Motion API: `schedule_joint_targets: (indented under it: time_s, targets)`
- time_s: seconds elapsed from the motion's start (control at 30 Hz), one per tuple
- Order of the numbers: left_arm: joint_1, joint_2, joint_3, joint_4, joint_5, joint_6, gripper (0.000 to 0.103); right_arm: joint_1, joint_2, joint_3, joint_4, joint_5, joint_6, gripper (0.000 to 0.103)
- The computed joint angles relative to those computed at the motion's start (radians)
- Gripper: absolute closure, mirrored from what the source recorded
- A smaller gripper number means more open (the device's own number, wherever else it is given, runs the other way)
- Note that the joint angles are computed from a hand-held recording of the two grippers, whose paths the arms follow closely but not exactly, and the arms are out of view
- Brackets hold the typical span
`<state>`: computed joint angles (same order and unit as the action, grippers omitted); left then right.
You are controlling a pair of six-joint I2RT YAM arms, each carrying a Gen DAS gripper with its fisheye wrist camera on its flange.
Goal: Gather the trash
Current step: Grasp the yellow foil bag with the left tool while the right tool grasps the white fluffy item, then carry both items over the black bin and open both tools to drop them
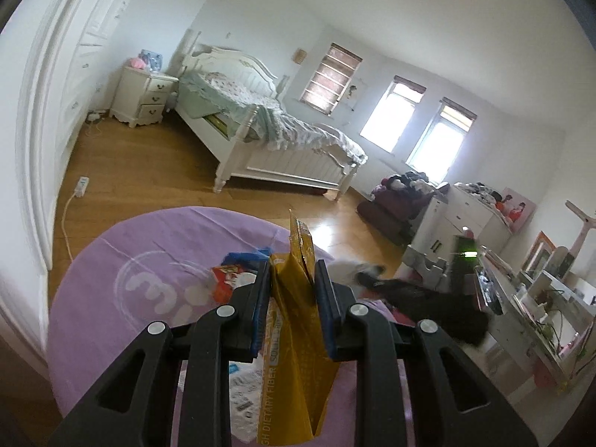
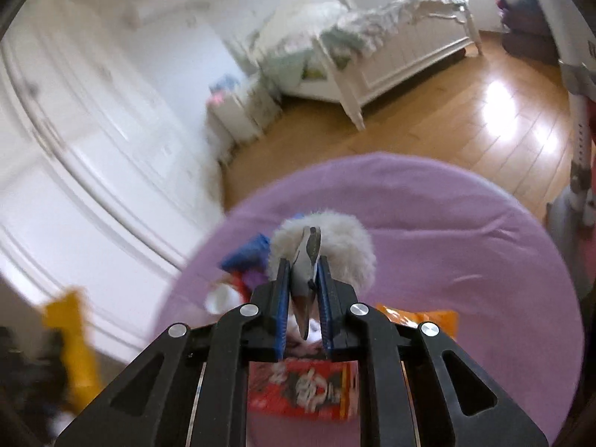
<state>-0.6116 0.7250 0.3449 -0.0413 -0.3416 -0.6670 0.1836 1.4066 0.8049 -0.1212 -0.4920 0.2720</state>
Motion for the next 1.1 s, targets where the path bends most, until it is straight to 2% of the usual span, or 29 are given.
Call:
schedule_joint_targets:
  time_s: [0.07,0.23,0.3,0.4,0.47,0.53,0.63,0.77,0.9,1.1]
  targets:
    - [-0.040,0.034,0.005,0.037,-0.011,-0.005,0.079,-0.121,-0.135,-0.051,-0.041,-0.117,-0.012,0.088]
    - [-0.134,0.215,0.071,0.180,0.010,0.013,0.079,-0.463,-0.293,-0.058,-0.235,-0.406,-0.134,0.088]
    - [-0.176,0.311,0.115,0.237,0.023,0.025,0.079,-0.615,-0.299,-0.026,-0.355,-0.507,-0.242,0.088]
    - [-0.232,0.475,0.205,0.319,0.051,0.056,0.079,-0.778,-0.282,0.019,-0.495,-0.594,-0.392,0.088]
    - [-0.258,0.583,0.283,0.350,0.081,0.067,0.079,-0.892,-0.244,0.068,-0.619,-0.654,-0.530,0.088]
    - [-0.283,0.679,0.354,0.375,0.096,0.080,0.079,-1.017,-0.192,0.119,-0.800,-0.710,-0.730,0.088]
    - [-0.324,0.830,0.493,0.387,0.132,0.098,0.079,-1.175,-0.063,0.211,-1.020,-0.751,-1.011,0.088]
    - [-0.367,1.009,0.679,0.368,0.167,0.100,0.079,-1.326,0.110,0.328,-1.145,-0.752,-1.195,0.088]
    - [-0.398,1.179,0.873,0.327,0.226,0.102,0.079,-1.442,0.254,0.425,-1.139,-0.731,-1.246,0.088]
    - [-0.426,1.411,1.152,0.211,0.295,0.107,0.079,-1.541,0.417,0.534,-1.109,-0.703,-1.251,0.088]
